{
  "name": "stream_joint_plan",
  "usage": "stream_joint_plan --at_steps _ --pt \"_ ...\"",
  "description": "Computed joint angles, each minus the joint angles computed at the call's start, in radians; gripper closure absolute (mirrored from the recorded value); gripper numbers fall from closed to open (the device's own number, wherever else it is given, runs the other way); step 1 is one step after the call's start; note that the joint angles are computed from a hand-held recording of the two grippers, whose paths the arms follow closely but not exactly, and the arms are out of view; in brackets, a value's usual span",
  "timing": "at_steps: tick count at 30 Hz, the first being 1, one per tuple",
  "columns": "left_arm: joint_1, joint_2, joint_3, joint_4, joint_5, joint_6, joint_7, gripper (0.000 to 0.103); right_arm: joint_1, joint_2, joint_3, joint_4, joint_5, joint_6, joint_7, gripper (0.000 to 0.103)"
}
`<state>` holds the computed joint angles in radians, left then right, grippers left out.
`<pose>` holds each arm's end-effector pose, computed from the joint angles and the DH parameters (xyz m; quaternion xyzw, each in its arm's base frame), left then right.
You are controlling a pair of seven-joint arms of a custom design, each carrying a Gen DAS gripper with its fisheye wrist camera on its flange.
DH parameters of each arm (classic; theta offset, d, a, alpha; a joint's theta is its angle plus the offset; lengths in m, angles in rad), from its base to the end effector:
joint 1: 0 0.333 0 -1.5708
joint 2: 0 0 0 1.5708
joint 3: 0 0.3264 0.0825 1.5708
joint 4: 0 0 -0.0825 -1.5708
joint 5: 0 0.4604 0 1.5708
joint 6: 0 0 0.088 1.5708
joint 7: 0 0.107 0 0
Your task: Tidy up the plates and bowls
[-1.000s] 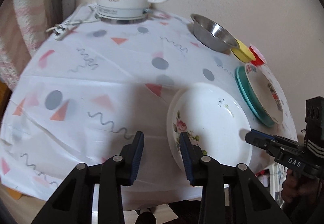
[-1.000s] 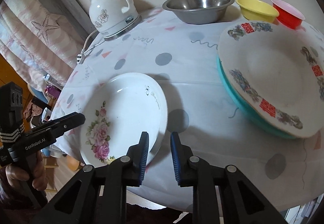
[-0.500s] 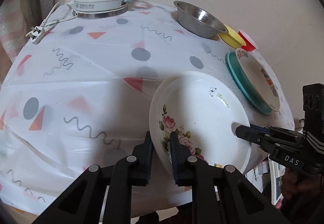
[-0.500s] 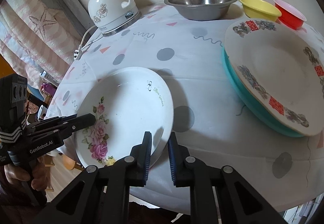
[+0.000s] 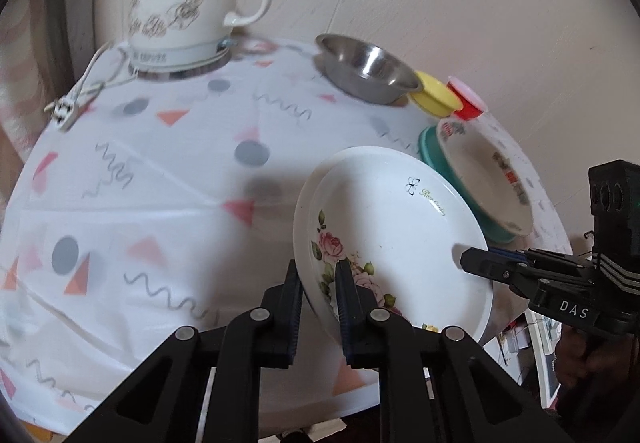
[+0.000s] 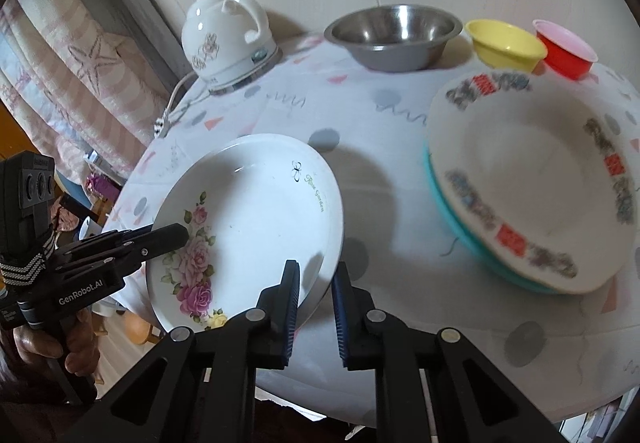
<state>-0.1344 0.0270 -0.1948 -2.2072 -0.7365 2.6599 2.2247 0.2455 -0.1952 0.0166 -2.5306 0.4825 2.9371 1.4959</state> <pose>0.5973 -0.1836 0.3718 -0.5291 0.7919 -0.3038 0.0238 0.5245 0.1097 0.3664 -0.6358 0.7069 -0.0959 0.2947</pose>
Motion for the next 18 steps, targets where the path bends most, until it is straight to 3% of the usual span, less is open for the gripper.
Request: stream_joint_plan --at_steps 7,18 --pt "-0.023 0.019 -0.024 0.053 -0.021 0.015 0.023 0.087 -0.022 -0.065 -0.018 -0.042 -0.010 0.035 -0.005 0.087" --pt "-0.056 0.130 -0.094 0.197 0.039 0.024 -0.015 0.087 -0.130 -0.142 -0.039 -0.091 -0.087 0.039 0.034 0.087"
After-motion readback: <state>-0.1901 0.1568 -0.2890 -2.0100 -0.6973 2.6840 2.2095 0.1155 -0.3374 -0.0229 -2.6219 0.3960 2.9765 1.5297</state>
